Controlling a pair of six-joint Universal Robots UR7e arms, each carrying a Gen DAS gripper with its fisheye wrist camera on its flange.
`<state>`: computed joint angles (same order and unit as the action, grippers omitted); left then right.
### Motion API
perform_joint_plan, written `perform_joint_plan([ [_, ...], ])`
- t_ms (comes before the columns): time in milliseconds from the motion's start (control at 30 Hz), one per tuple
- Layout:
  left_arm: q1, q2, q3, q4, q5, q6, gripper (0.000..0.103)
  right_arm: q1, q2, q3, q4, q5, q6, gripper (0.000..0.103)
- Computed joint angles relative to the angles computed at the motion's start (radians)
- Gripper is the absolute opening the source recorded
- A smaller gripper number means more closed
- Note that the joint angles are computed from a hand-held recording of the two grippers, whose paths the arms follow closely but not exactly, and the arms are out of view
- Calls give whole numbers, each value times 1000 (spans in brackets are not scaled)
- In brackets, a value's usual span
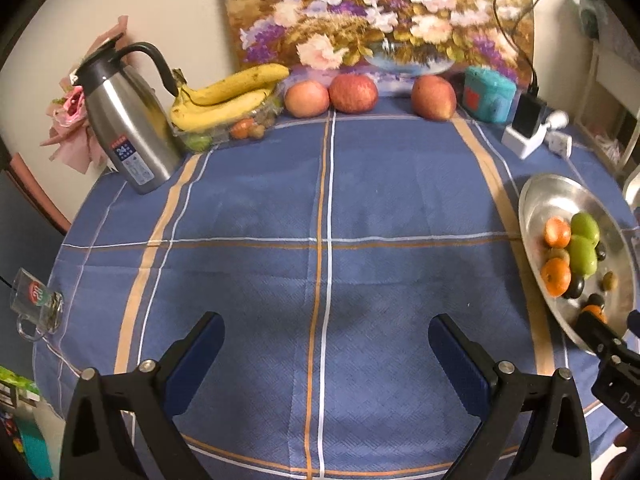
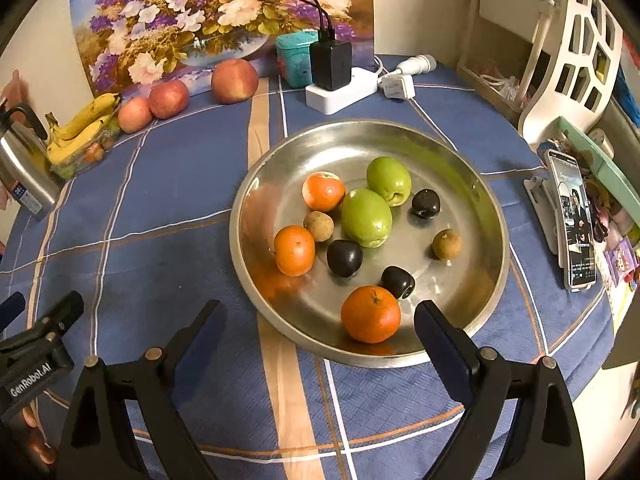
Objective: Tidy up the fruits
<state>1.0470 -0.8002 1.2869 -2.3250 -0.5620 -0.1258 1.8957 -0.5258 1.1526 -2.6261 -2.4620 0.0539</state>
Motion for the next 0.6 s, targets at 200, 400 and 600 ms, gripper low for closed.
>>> perform_joint_plan([
  [200, -4, -22, 25, -30, -3, 18, 103, 4, -5, 9, -19, 3, -13, 95],
  [400, 2, -36, 22, 14, -26, -32, 103, 8, -7, 17, -51, 5, -36, 95],
  [600, 1, -38, 19, 35, -42, -42, 103, 7, -4, 9, -38, 8, -43, 95],
])
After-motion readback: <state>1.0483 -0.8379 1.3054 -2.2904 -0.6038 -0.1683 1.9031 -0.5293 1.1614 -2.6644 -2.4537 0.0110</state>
